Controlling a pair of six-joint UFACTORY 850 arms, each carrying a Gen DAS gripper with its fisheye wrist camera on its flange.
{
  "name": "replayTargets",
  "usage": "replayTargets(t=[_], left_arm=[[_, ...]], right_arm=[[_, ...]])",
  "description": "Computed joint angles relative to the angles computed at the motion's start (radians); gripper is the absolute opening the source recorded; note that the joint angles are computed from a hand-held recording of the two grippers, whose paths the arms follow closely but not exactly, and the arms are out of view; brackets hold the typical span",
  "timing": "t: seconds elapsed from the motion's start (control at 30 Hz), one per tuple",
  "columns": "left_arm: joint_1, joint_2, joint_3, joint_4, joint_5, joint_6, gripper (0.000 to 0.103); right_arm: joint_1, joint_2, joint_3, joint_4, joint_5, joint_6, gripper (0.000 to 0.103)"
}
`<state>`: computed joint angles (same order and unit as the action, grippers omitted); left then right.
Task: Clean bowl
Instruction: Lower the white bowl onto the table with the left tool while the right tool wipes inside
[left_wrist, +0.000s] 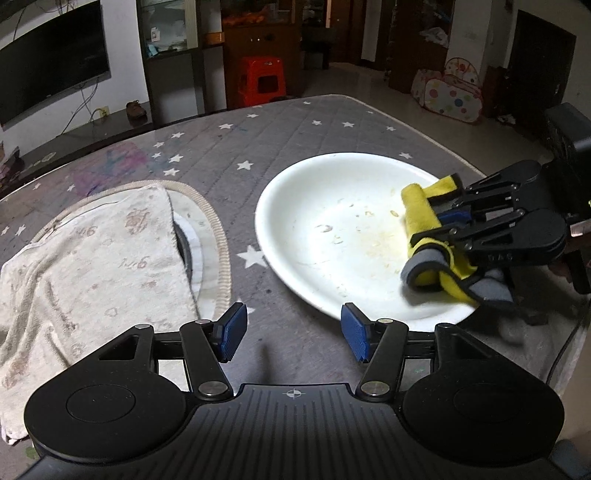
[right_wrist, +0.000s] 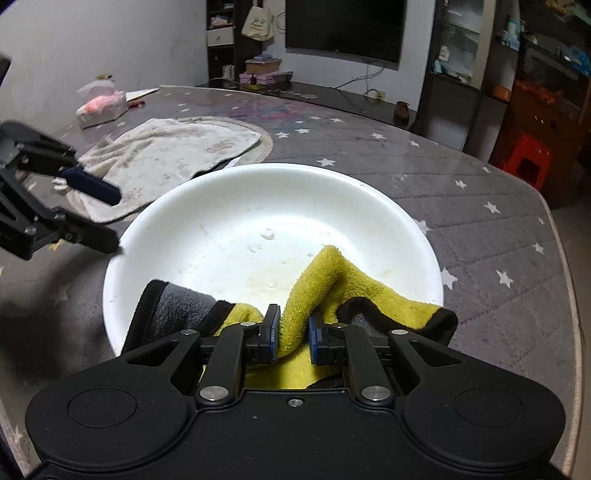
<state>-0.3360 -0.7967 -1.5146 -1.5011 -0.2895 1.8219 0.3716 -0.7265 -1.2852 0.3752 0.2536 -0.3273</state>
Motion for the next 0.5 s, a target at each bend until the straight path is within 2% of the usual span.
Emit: replayTargets(t=[0.07,0.27,0.5], left_arm=[[0.005,-0.002,0.000,0.029,-0.004,-0.020,0.058],[-0.005,-0.025,-0.025,0.127,0.031,-0.099,0.058],[-0.017,-0.097,-0.117,0.324,0.043,-0.294,0.056]], right_arm=[[0.004,-0.009,-0.011,0.088,0.010,-0.088,0.016],[-0.005,-0.031,-0.040,0.106,0.013,-0.081,0.016],[-0.013,-0.064,-0.092,0.171,0.009,-0.127,0.016]])
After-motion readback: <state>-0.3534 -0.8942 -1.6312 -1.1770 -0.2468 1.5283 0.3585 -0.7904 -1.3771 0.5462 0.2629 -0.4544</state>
